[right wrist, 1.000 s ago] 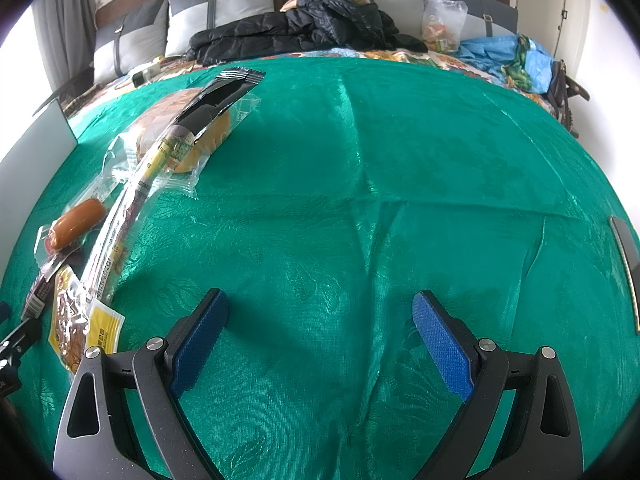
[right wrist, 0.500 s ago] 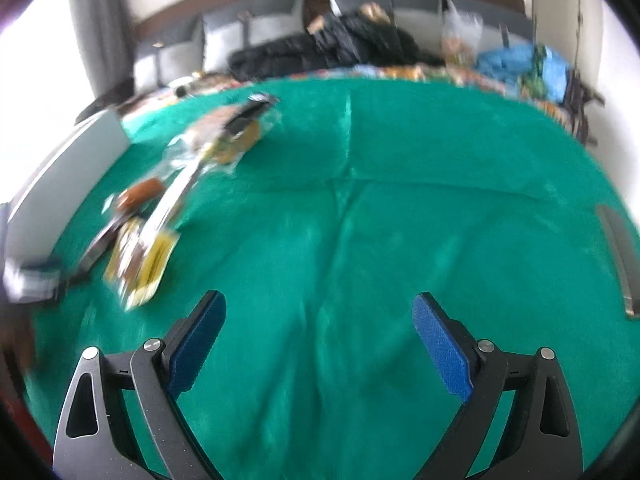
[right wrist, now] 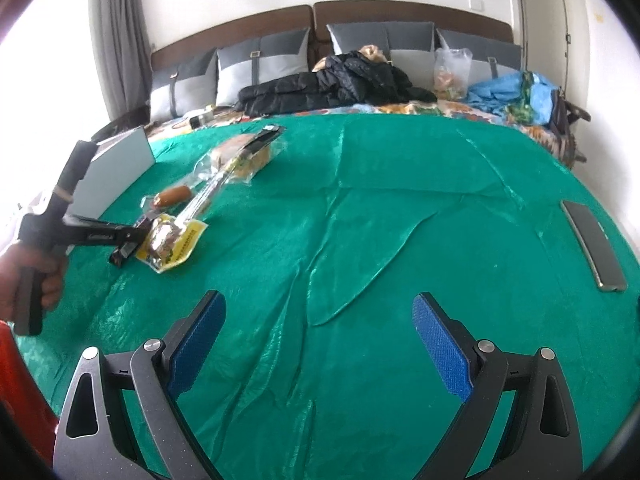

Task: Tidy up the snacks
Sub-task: 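Grasp the chocolate bar with the left tool, then lift the chocolate bar with the left tool while the right tool grasps the yellow packet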

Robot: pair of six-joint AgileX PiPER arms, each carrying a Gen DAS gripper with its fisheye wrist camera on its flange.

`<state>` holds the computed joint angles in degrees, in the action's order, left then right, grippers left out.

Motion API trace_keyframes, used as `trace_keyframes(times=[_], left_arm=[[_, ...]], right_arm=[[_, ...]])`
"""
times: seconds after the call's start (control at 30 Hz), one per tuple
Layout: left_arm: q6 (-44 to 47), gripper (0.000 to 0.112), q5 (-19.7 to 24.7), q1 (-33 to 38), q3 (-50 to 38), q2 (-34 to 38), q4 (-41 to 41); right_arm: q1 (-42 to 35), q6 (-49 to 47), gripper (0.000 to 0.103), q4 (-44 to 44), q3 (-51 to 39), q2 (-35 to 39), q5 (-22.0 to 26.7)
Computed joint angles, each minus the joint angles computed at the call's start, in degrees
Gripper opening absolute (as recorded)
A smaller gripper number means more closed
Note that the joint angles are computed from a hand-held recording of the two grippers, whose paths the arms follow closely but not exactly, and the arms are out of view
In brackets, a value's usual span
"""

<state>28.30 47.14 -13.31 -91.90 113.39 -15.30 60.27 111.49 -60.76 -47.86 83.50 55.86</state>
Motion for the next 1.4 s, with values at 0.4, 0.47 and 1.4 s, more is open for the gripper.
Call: trace_keyframes(times=[0.4,0.47,1.4], left_arm=[[9.02,0.08,-7.37,9.94,23.56,-15.36,-11.12],[7.96,0.08,-7.14,9.61,22.42,-14.36,-10.73],[17.79,0.017,-4.77,16.83,25.66,-17.31,-17.54]], right_arm=[[-4.07,-7.12,0.096,3.22,-4.32,5.02,-16.2],[-10.3,-18.43,0.096,11.9,-9.27,7.16,-22.28],[-13.89,-68.98,0.064,51.53,-53.51,31.94,-1.44]])
